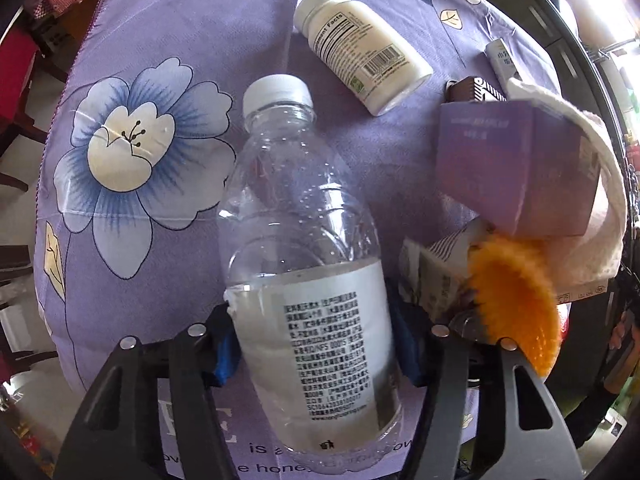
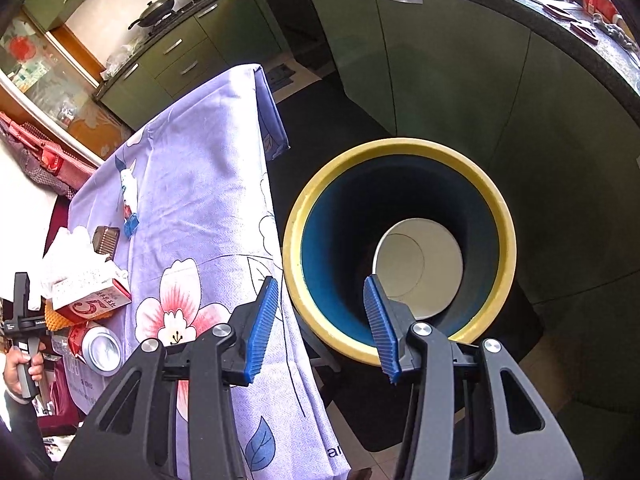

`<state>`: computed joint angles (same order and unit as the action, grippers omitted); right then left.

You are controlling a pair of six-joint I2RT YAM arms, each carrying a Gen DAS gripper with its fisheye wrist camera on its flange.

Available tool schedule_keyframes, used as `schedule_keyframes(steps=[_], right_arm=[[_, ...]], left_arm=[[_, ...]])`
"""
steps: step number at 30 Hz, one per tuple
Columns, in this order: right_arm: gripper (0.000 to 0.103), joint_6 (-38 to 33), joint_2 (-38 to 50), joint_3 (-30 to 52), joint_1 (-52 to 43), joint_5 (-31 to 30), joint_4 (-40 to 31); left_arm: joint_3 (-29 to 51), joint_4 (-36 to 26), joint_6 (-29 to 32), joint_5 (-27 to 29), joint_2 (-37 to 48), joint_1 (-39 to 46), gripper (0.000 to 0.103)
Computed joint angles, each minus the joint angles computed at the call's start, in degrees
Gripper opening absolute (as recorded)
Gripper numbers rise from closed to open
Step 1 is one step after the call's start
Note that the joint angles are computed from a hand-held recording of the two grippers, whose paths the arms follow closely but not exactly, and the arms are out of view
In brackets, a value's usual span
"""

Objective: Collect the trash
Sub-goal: 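Grasp the clear water bottle with the left gripper, then carry the water bottle over the bin and open the left gripper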

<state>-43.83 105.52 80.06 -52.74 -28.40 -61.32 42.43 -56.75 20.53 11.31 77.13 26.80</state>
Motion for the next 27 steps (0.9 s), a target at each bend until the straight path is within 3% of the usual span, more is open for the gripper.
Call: schedule_keyframes(steps=[5,18,27], right_arm=[[0.045,0.0,-1.2,-1.6,1.6,0.2,0.4],[0.045,0.4,-4.4,-4.4,4.1,0.5,1.2],[0.045,-0.7,-4.6,-4.1,3.9,0.6,0.3]], left_arm=[[-0.2,-0.9,4.2,0.7,-1.8,3.1,0.057],[2.5,-10.9,22.9,3.9,-11.2,18.6,0.055],[3.8,-15.5,21.7,7.2,-16.3,15.9,0.055]])
